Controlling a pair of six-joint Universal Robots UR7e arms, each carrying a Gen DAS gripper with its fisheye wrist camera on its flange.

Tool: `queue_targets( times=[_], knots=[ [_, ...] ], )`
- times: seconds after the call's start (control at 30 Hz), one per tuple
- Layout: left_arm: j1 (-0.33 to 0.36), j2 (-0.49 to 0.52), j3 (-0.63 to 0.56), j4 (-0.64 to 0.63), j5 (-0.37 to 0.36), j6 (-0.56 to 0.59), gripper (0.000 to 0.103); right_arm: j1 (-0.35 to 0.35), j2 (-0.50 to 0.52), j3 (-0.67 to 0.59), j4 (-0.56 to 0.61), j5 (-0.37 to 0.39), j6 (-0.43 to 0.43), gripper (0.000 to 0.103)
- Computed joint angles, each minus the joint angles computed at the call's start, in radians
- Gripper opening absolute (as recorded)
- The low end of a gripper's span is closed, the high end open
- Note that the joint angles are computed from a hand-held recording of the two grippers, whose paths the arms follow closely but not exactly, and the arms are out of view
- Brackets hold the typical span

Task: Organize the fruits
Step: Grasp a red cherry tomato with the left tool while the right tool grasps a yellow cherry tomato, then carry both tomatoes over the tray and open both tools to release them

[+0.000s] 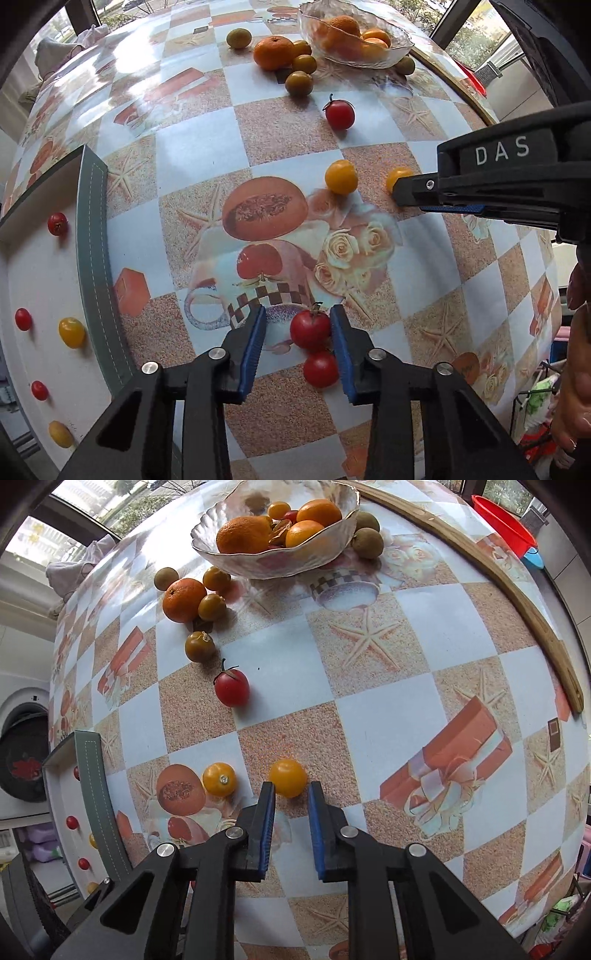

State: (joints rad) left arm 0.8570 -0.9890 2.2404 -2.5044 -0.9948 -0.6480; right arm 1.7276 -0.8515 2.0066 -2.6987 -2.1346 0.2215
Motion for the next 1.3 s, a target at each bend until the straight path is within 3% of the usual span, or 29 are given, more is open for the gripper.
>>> queue_targets(
  times=[0.03, 0.3, 0.47, 0.57, 0.63, 0.73, 0.87, 0.9, 1.07, 1.3],
  knots=[
    [-0.006, 0.01, -0.005, -0.001, -0.004, 0.012, 0.022, -0.004, -0.011, 0.014, -0.008, 0.007, 0.002, 0.018],
    [0.025, -0.04, 0.016, -0.041, -0.071, -0.016, 0.022, -0.025, -0.067, 0.079, -0.053, 0.043, -0.002, 0.016],
    [0.034, -0.064, 0.028, -0.041, -0.064, -0.003, 0.022, -0.03, -0.07, 0.079, -0.051, 0.077, -0.039, 0.016],
    [0.042, -0.064, 0.035, -0.046, -0.062, -0.007, 0.022, -0.015, -0.04, 0.06, -0.056, 0.034, -0.046, 0.023],
    [0.049, -0.056, 0.033, -0.056, -0.061, -0.001, 0.022, -0.011, -0.022, 0.047, -0.058, 0.017, -0.05, 0.034],
    [0.053, -0.055, 0.031, -0.058, -0.063, 0.004, 0.022, -0.007, -0.004, 0.036, -0.079, 0.005, -0.085, 0.036],
    [0.075, -0.076, 0.028, -0.049, -0.067, 0.022, 0.022, 0.018, 0.031, -0.002, -0.042, -0.05, -0.108, 0.033],
    [0.077, -0.075, 0.028, -0.052, -0.069, 0.022, 0.022, 0.019, 0.036, -0.01, -0.028, -0.054, -0.106, 0.02],
    [0.071, -0.13, 0.052, -0.047, -0.075, 0.04, 0.022, 0.0, -0.006, 0.018, -0.022, 0.016, -0.054, 0.021],
    [0.05, -0.234, 0.085, -0.011, -0.064, 0.04, 0.022, 0.018, -0.057, 0.054, -0.002, 0.057, -0.041, 0.021]
  ],
)
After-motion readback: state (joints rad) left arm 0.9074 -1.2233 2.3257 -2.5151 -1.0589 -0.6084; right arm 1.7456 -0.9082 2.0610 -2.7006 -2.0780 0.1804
